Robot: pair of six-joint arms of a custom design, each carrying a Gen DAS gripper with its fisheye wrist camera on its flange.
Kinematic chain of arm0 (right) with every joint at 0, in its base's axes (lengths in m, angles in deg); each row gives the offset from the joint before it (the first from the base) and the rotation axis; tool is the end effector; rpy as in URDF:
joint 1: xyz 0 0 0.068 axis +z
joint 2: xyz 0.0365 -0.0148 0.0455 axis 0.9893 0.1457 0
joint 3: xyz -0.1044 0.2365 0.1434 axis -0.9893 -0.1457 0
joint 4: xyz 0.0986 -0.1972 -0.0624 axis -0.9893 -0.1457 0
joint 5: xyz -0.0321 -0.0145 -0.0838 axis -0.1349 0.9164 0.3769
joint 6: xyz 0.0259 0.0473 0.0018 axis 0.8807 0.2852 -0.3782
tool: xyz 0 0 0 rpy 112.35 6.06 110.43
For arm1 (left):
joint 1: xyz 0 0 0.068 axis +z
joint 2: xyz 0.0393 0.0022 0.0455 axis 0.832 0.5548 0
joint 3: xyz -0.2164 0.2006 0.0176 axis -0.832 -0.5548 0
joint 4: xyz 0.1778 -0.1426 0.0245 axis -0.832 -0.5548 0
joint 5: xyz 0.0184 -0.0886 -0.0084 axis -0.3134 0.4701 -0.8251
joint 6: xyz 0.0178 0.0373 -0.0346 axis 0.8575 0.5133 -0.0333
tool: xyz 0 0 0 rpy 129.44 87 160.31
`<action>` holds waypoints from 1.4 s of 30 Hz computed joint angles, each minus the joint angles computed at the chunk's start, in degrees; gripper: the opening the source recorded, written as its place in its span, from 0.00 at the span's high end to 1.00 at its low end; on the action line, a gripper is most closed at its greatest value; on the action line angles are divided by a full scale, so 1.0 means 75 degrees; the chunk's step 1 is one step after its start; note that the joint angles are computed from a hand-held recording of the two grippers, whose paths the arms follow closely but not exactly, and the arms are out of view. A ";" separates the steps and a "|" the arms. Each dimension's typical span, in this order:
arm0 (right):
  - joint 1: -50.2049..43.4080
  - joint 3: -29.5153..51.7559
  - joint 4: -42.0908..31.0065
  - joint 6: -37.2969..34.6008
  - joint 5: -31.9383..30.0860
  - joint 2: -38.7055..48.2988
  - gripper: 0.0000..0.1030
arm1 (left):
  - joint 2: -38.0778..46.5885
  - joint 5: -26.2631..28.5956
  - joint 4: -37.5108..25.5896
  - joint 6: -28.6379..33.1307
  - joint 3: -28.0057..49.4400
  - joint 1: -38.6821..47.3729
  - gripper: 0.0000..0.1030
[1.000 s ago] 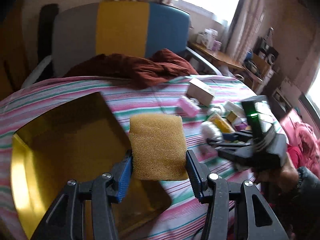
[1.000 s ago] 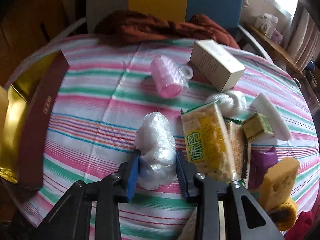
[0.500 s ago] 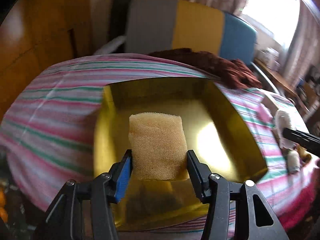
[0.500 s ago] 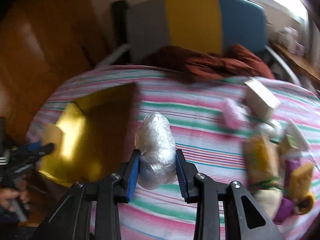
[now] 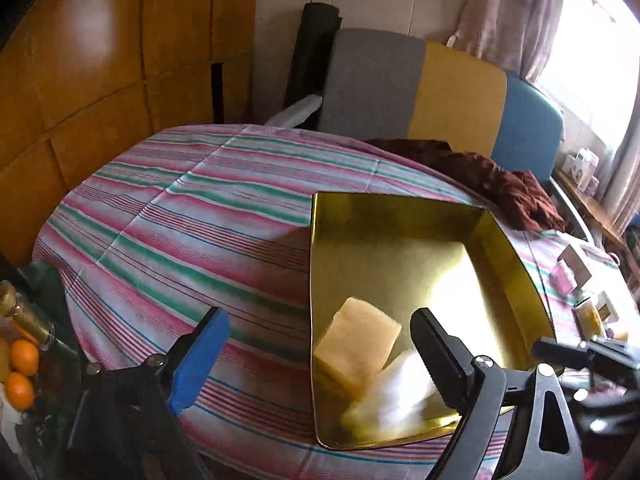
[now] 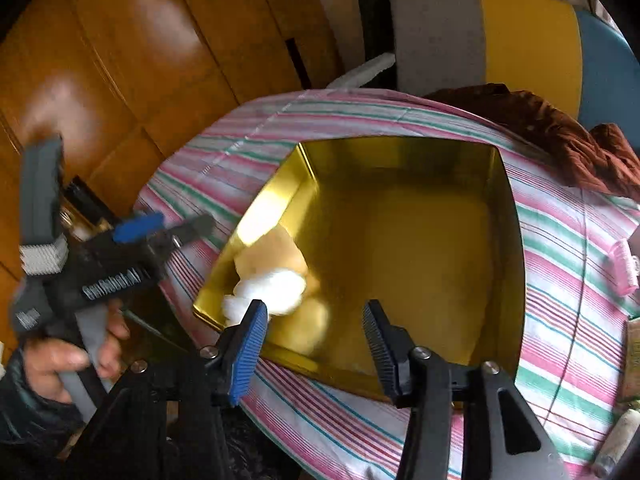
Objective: Organize objects
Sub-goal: 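Carry the sponge and bundle into the gold tray and open both grippers, then move both open grippers from the tray back to the item pile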
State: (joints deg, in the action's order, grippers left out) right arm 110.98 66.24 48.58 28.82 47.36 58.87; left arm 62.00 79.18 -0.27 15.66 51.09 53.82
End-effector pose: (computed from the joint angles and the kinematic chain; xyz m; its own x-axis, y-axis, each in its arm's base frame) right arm 0.2468 0.1519 0.2764 -0.7049 -0.4298 -0.5642 -0.6409 0.7268 0.2472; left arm 0.1953 -0.0037 0.2800 -0.6712 -0.2507 -0.6976 -0.2468 0.9630 -0.1085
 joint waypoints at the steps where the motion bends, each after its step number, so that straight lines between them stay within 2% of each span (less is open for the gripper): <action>1: 0.0093 -0.0107 0.0079 0.0040 0.0223 -0.0053 0.51 | -0.0045 -0.0033 -0.0021 -0.0026 0.0014 -0.0025 0.10; 13: 0.0639 -0.0819 0.0712 0.0380 0.1613 -0.0794 0.50 | -0.0287 -0.0986 -0.0287 -0.0100 0.0355 -0.1214 0.06; 29: 0.0225 -0.1223 0.1139 0.0588 0.1955 -0.1147 0.50 | -0.0126 -0.1598 -0.0562 -0.0437 0.0489 -0.2325 0.06; 42: -0.0468 -0.1467 0.1295 0.0656 0.1788 -0.1220 0.50 | 0.0112 -0.1850 -0.0607 -0.0551 0.0482 -0.2988 0.06</action>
